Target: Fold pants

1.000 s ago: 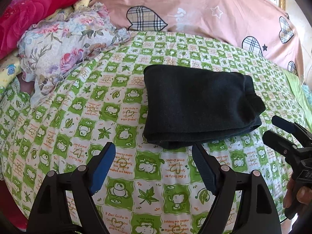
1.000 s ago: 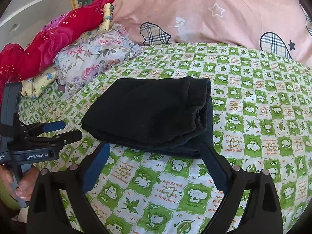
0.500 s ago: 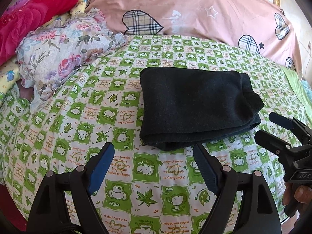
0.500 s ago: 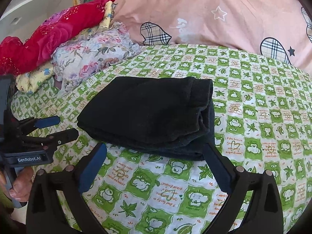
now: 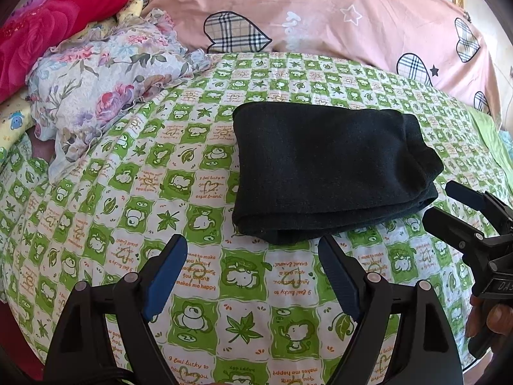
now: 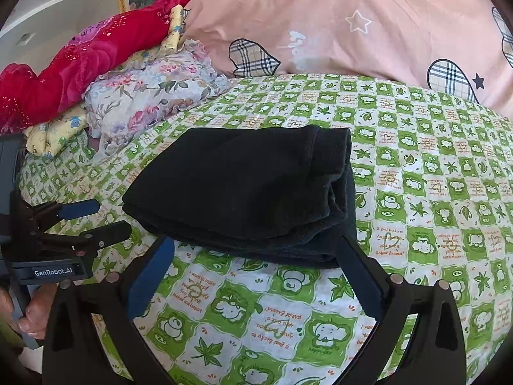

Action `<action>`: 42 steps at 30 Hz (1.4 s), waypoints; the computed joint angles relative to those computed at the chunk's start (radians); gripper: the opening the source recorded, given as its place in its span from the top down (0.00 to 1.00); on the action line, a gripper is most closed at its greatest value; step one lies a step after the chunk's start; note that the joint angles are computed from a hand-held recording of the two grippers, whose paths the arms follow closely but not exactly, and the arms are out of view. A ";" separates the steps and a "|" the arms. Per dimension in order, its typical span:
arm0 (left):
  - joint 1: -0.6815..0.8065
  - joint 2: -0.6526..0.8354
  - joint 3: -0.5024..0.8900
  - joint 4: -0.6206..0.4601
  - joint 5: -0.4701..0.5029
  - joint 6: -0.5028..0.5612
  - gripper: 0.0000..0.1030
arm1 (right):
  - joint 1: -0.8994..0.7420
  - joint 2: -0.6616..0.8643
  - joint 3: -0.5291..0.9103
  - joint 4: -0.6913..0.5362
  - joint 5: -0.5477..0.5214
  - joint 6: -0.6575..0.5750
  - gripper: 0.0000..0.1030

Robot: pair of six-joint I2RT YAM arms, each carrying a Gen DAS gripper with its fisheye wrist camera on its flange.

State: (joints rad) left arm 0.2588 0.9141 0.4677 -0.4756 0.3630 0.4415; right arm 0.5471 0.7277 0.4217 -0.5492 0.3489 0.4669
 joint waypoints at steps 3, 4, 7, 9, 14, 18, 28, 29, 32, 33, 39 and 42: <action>0.006 -0.005 -0.005 0.008 0.007 -0.002 0.18 | -0.011 -0.002 -0.005 0.010 -0.011 -0.010 0.02; 0.007 -0.009 -0.007 0.011 0.008 -0.002 0.18 | -0.010 -0.001 -0.006 0.013 -0.009 -0.010 0.02; 0.007 -0.022 -0.010 0.014 0.011 0.002 0.18 | -0.007 -0.006 -0.012 0.026 -0.004 -0.012 0.02; 0.005 -0.024 -0.009 0.014 0.015 0.001 0.18 | 0.019 -0.006 -0.011 0.022 0.020 0.007 0.02; 0.001 -0.028 -0.009 0.014 0.016 -0.001 0.18 | 0.031 0.001 -0.011 0.028 0.029 0.012 0.02; 0.002 -0.028 -0.007 0.014 0.018 0.000 0.18 | 0.039 0.007 -0.010 0.030 0.035 0.020 0.02; 0.004 -0.039 -0.008 0.013 0.021 0.000 0.18 | 0.042 0.014 -0.011 0.040 0.038 0.017 0.02; 0.004 -0.039 -0.008 0.012 0.023 0.002 0.18 | 0.045 0.016 -0.010 0.041 0.041 0.019 0.02; 0.006 -0.043 -0.008 0.010 0.024 0.005 0.18 | 0.046 0.016 -0.009 0.039 0.041 0.021 0.02; 0.006 -0.044 -0.008 0.009 0.025 0.006 0.18 | 0.050 0.017 -0.009 0.038 0.045 0.024 0.02; 0.004 -0.044 -0.008 0.010 0.023 0.007 0.18 | 0.047 0.014 -0.008 0.039 0.041 0.019 0.02; 0.003 -0.043 -0.007 0.010 0.021 0.006 0.18 | 0.048 0.014 -0.009 0.042 0.040 0.019 0.02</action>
